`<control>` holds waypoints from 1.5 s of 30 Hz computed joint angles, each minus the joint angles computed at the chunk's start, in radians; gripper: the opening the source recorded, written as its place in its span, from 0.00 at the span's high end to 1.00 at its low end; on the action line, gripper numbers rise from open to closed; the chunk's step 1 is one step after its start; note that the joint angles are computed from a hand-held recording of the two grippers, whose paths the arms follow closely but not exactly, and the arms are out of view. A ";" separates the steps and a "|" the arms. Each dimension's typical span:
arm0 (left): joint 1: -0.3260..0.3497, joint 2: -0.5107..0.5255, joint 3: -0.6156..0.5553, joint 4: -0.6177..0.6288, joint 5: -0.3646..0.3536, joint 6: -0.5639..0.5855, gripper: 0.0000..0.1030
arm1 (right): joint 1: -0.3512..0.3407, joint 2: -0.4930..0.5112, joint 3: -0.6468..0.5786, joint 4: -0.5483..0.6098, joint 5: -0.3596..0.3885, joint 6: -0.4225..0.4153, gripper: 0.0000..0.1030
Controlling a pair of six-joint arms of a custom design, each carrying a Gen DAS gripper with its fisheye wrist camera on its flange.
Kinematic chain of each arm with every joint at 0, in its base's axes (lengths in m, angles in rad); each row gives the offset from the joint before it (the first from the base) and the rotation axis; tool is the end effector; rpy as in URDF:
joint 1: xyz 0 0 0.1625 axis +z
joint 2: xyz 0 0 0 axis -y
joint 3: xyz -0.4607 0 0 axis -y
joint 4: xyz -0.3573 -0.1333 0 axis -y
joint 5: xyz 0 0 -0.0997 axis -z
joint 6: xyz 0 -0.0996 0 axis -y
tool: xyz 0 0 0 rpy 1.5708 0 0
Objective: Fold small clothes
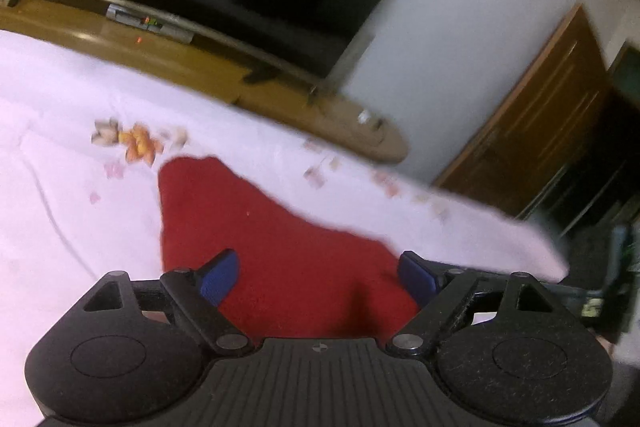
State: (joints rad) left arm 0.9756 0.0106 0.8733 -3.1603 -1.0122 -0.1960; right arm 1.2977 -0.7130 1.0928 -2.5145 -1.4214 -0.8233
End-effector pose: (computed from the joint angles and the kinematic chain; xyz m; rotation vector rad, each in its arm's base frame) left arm -0.3045 -0.7816 -0.1183 0.2511 2.6528 -1.1933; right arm -0.0778 -0.8269 0.3014 0.8363 -2.7348 0.8183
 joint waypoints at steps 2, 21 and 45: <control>0.003 0.034 -0.083 0.152 0.076 0.011 0.17 | 0.015 0.040 0.021 -0.118 -0.150 -0.148 0.64; -0.037 -0.071 0.213 0.020 0.129 -0.018 0.14 | -0.004 -0.082 0.230 -0.220 -0.168 -0.203 0.49; -0.136 -0.156 0.592 -0.205 0.160 -0.024 0.14 | -0.069 -0.195 0.368 -0.165 -0.210 -0.225 0.45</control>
State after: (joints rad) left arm 0.8400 -0.1458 1.4653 -3.3651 -0.8518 -0.2196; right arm 1.2286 -0.9084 1.4607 -2.6793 -1.6316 -1.0488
